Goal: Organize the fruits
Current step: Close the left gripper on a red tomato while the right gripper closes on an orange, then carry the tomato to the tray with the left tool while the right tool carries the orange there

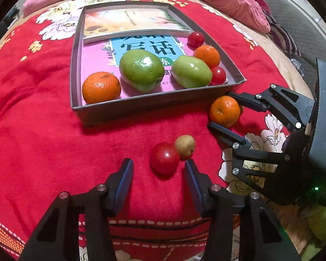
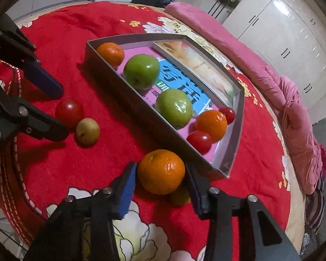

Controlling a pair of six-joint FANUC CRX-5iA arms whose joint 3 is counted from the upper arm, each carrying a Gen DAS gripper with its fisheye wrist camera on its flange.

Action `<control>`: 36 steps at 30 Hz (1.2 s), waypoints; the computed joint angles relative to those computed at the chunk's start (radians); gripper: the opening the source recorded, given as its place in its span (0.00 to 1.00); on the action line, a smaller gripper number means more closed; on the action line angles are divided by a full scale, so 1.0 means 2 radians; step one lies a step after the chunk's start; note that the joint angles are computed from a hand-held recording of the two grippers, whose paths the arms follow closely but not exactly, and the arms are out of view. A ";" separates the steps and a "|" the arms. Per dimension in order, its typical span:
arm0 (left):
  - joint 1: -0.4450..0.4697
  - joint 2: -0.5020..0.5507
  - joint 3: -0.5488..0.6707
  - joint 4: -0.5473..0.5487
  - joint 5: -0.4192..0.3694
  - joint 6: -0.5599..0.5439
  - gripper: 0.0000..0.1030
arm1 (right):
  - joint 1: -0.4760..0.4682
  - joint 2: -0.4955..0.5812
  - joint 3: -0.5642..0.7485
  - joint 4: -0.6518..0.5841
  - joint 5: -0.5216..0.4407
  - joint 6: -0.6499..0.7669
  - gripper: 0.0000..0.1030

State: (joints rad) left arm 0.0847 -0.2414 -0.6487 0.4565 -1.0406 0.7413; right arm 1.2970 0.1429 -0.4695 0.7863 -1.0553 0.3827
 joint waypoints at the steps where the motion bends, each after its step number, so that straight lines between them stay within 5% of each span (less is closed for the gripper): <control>1: 0.000 0.002 0.000 0.001 0.000 0.000 0.43 | -0.002 -0.001 0.001 -0.001 0.003 0.002 0.42; 10: -0.011 0.023 0.004 0.010 0.006 -0.001 0.28 | -0.025 -0.077 -0.046 -0.021 0.119 -0.079 0.41; 16: 0.000 0.023 0.005 0.022 -0.008 -0.006 0.28 | -0.036 -0.114 -0.073 -0.008 0.178 -0.141 0.41; 36: 0.032 -0.017 0.018 0.060 -0.027 -0.002 0.28 | -0.034 -0.160 -0.096 0.065 0.170 -0.227 0.41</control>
